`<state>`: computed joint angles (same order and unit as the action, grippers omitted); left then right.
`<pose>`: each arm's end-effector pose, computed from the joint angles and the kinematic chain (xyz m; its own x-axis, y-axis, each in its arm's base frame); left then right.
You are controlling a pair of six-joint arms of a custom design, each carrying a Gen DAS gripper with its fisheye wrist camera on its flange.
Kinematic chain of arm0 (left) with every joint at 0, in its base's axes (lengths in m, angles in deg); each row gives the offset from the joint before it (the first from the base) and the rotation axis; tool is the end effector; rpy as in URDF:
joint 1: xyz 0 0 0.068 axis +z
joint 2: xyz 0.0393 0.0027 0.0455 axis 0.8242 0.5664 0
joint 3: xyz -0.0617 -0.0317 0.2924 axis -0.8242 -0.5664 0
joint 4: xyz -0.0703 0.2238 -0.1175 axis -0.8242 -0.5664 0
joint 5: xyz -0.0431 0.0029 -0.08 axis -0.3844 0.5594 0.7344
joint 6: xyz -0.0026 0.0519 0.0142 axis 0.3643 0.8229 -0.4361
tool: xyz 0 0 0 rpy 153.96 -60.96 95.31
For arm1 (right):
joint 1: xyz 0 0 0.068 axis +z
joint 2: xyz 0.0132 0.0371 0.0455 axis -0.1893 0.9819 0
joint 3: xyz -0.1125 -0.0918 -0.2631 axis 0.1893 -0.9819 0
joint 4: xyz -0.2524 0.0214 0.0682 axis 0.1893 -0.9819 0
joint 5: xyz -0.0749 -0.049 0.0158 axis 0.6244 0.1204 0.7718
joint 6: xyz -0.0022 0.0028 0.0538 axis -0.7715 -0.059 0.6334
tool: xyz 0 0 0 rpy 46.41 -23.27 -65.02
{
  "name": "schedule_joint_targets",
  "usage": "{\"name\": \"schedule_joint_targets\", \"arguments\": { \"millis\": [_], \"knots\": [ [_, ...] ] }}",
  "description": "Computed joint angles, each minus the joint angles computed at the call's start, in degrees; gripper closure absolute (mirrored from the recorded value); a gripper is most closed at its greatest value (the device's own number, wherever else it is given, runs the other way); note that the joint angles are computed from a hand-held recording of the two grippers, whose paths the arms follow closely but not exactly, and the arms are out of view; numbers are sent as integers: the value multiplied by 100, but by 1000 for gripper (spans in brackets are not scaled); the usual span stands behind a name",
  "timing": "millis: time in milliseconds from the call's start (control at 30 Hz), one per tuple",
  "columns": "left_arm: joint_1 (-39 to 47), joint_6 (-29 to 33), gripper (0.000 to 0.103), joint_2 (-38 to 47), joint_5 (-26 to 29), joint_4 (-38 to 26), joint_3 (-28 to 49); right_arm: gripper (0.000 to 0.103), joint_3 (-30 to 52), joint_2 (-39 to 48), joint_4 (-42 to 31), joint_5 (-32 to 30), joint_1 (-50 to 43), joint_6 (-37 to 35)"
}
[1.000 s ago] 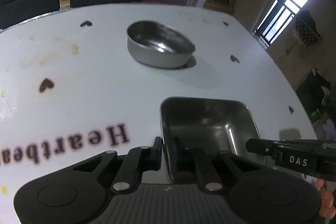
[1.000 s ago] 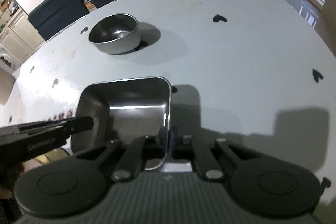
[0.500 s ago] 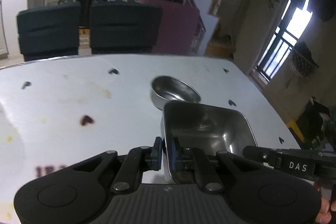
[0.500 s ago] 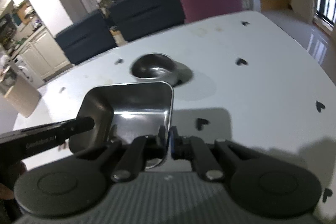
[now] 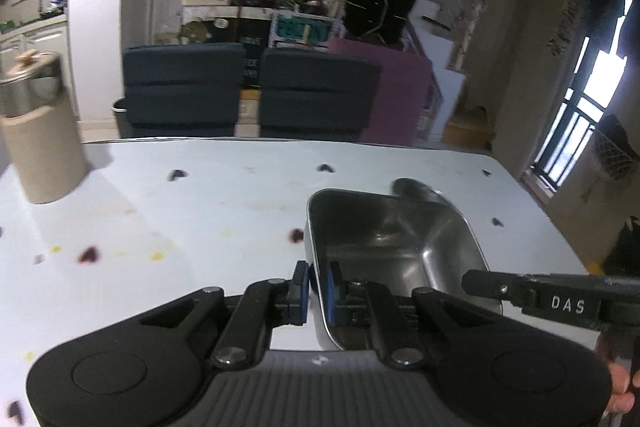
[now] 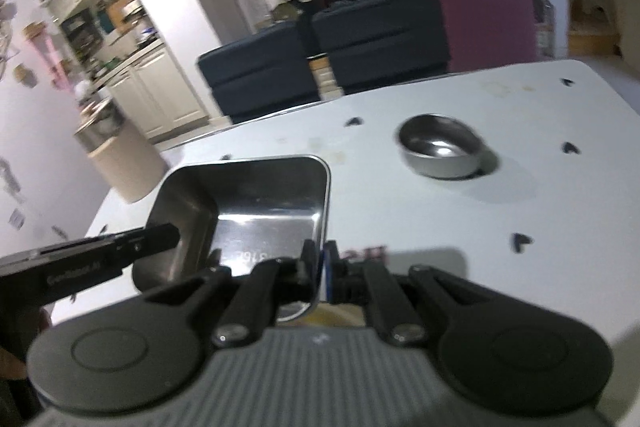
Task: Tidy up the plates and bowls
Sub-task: 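Lift the second tray with both grippers and carry it over the first tray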
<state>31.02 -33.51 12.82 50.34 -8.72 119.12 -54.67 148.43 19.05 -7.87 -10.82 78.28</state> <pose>0.3061 -0.1396 0.1484 -0.6547 0.0716 -0.7525 0.2894 0.9434 -0.1621 0.2674 0.0084 0.1714 -0.7077 0.2482 -0.6614 0.0180 0.9423 0.3344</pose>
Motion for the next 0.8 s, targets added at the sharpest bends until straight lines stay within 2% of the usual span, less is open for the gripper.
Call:
{"name": "schedule_joint_targets", "arguments": {
  "millis": [133,333,600,800],
  "knots": [
    [318,345,94,-464,-27,-7,-490,98,74,35,9,145,489,126],
    [1072,884,94,-940,246,-159,-922,96,270,285,98,271,1190,237],
    [1924,1562,94,-1427,479,-818,-1141,95,535,511,8,272,1801,403],
    [2549,1885,93,-1449,661,-1068,-1224,94,735,840,-6,212,2227,663]
  ]
}}
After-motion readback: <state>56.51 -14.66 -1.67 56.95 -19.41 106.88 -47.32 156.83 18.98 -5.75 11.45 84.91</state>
